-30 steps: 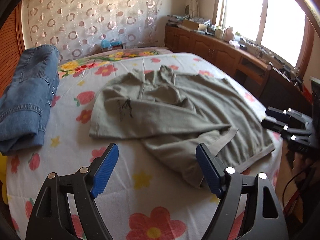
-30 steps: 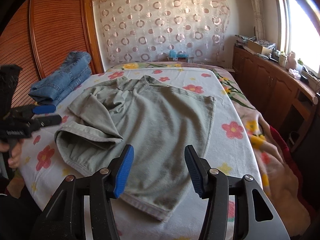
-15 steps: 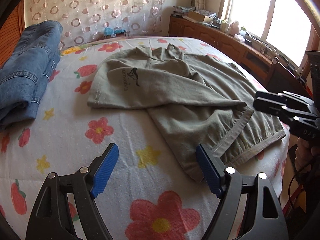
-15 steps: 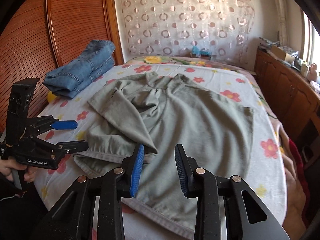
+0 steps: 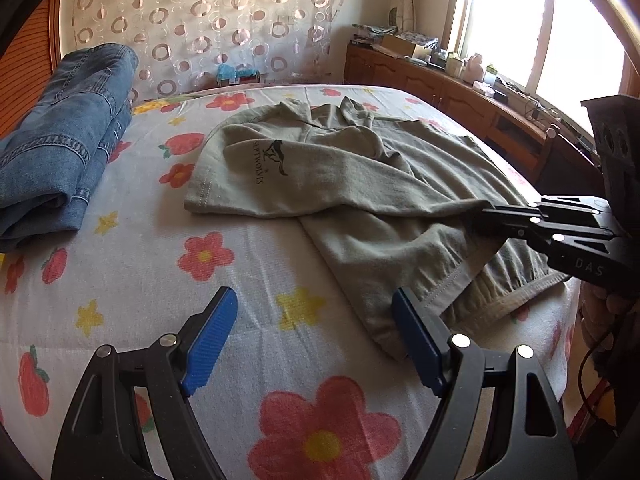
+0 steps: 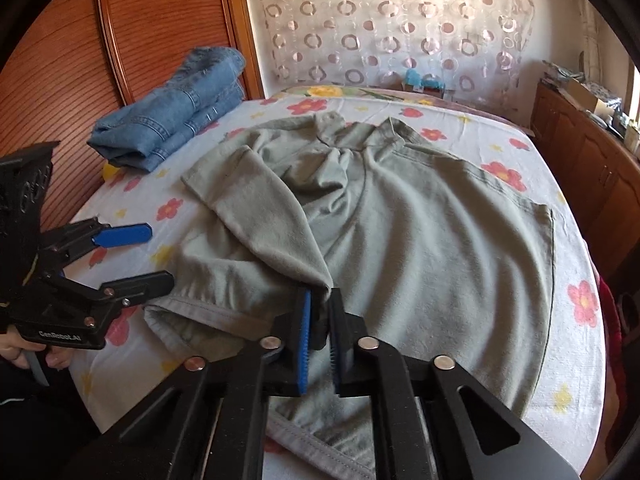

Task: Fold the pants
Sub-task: 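Lift the hems with the right gripper, fold toward the waistband, release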

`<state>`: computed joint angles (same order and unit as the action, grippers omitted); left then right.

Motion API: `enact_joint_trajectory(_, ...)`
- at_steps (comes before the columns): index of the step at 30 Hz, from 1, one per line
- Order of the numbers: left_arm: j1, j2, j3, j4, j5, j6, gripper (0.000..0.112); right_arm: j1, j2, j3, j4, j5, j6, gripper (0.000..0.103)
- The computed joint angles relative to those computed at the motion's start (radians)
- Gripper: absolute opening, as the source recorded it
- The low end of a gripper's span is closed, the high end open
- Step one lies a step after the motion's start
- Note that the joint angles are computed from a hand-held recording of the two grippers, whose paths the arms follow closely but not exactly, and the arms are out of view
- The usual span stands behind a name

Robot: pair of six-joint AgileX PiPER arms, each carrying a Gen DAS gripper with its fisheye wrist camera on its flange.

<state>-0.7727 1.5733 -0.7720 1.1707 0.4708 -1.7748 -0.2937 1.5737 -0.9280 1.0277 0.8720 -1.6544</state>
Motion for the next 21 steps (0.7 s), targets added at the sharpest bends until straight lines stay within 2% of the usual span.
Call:
enact_joint_trajectory(3, -0.014, -0.027, 0.015, 0.050, 0.020, -0.066, 0.080, -0.043, -0.026, 0.026, 0.063, 0.053, -0.059, 0.005)
enact_joint_trajectory(8, -0.071, -0.073, 0.018, 0.115, 0.112, -0.143, 0.080, -0.150, -0.094, 0.070, 0.149, 0.158, -0.143, 0.005)
enact_joint_trajectory(15, -0.109, -0.069, -0.012, 0.116, 0.156, -0.134, 0.081, -0.253, -0.187, 0.149, 0.217, 0.176, -0.247, 0.005)
enact_joint_trajectory(21, -0.111, -0.039, -0.026, 0.120, 0.134, -0.142, 0.081, -0.324, -0.229, 0.185, 0.223, 0.207, -0.276, 0.005)
